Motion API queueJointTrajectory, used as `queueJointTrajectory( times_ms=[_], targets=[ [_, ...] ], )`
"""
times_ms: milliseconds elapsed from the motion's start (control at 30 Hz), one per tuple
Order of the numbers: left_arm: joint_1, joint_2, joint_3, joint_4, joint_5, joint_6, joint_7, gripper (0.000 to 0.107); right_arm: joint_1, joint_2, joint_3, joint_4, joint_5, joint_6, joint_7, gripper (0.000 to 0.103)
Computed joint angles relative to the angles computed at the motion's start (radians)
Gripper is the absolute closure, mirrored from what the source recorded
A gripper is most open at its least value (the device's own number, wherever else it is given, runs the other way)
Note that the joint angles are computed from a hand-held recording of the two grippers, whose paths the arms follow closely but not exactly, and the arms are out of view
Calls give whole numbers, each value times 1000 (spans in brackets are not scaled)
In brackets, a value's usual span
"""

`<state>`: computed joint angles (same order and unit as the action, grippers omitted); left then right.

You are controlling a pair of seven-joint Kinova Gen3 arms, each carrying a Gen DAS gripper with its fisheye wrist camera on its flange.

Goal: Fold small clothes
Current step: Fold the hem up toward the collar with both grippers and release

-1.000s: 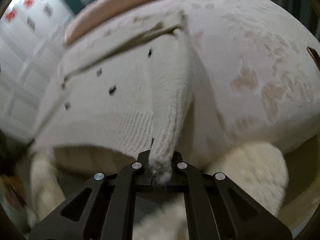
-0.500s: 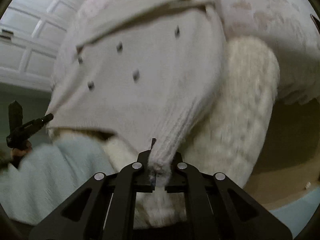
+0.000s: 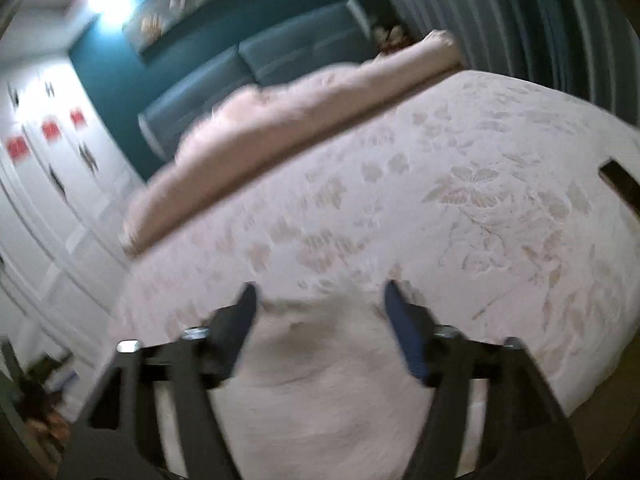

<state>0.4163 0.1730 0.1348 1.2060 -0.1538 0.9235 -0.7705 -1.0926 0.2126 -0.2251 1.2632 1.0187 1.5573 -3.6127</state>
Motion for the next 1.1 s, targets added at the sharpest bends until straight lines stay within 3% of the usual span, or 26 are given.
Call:
queueJointTrajectory(
  times_ms=[33,100,167,233,433,500,567,600,667,700,733,800,867,1000,1100],
  targets=[
    [-28,-26,21,41,18,-27,-27,40,-20,-11,-8,27,15,-8,-41,31],
    [-30,-84,20,122,13,-31,-48,28,-67,-37,0,91,-4,-52,-122,31],
    [-31,-137,15,215,45,-15,-69,27,-134,-35,36,124,-62,-75,-175,31],
    [-44,-174,15,304,100,0,-104,27,-146,-29,20,155,-136,-119,-201,31],
    [-98,-206,36,483,250,-44,-76,27,58,-14,-221,273,-179,-363,-377,31],
    [-110,-189,25,499,308,-74,-89,27,96,-2,-226,291,-182,-444,-380,31],
    [-124,-171,24,499,346,-99,-91,27,70,10,-167,283,-208,-486,-357,31],
    [-128,-167,23,501,352,-119,-92,30,51,18,-121,276,-226,-501,-331,31],
    [-138,-158,18,487,377,-133,-133,50,29,33,-52,248,-259,-498,-277,31],
    [-145,-153,15,480,391,-122,-167,76,9,29,-24,248,-265,-502,-268,36],
    [-153,-144,12,466,410,-106,-205,92,7,26,-12,248,-267,-505,-261,44],
    [-162,-160,9,466,430,-101,-247,95,25,22,-10,249,-294,-507,-232,94],
    [-165,-195,8,469,426,-79,-273,97,25,3,-19,261,-282,-499,-245,94],
    [-173,-283,-22,499,487,-3,-355,98,-49,-37,-46,237,-234,-386,-263,95],
    [-178,-312,3,519,441,66,-354,98,-19,-47,-113,251,-306,-399,-256,95]
  ],
)
